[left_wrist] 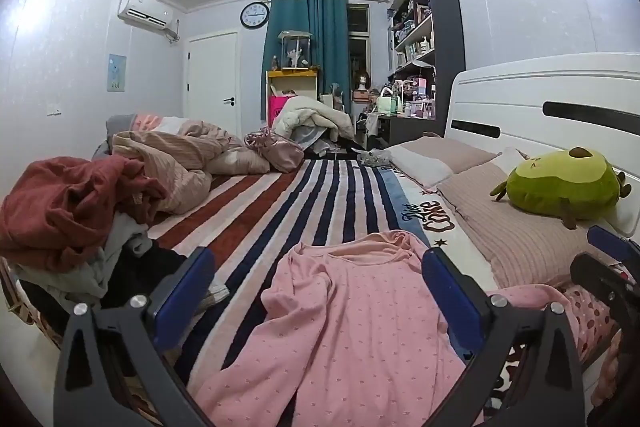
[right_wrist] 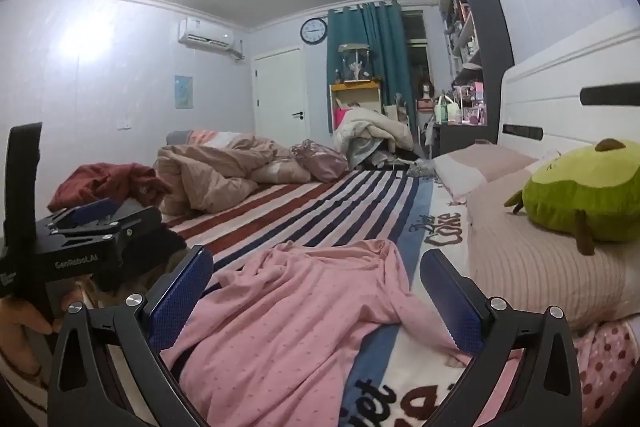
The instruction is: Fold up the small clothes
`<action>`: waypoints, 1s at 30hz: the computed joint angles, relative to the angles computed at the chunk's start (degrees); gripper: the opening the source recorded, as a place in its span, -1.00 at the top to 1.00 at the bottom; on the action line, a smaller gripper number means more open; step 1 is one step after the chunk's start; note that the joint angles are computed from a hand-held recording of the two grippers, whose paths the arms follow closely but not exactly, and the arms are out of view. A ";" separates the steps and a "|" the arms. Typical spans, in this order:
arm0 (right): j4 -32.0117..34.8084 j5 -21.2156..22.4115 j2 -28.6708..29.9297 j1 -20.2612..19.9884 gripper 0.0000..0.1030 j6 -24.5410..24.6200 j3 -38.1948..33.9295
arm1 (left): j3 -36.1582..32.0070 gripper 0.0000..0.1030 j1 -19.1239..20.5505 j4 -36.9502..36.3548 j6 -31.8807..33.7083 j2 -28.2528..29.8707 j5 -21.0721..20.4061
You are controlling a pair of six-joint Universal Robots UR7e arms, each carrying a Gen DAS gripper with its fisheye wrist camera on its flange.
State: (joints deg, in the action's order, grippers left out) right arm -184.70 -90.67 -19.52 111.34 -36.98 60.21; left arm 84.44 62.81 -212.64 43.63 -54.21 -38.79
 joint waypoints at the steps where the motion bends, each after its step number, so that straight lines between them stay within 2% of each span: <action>1: 0.18 0.09 -0.10 -0.04 -1.00 0.42 0.06 | 0.02 -0.98 0.05 0.14 -0.06 -0.06 -0.03; 10: 0.82 0.15 -0.29 -0.45 -1.00 3.10 -0.04 | 0.02 -0.98 0.07 -0.14 0.33 0.02 0.35; 30: 0.89 0.40 -0.81 -0.59 -1.00 2.58 0.92 | 1.01 -0.98 0.83 3.80 -2.99 -0.68 0.11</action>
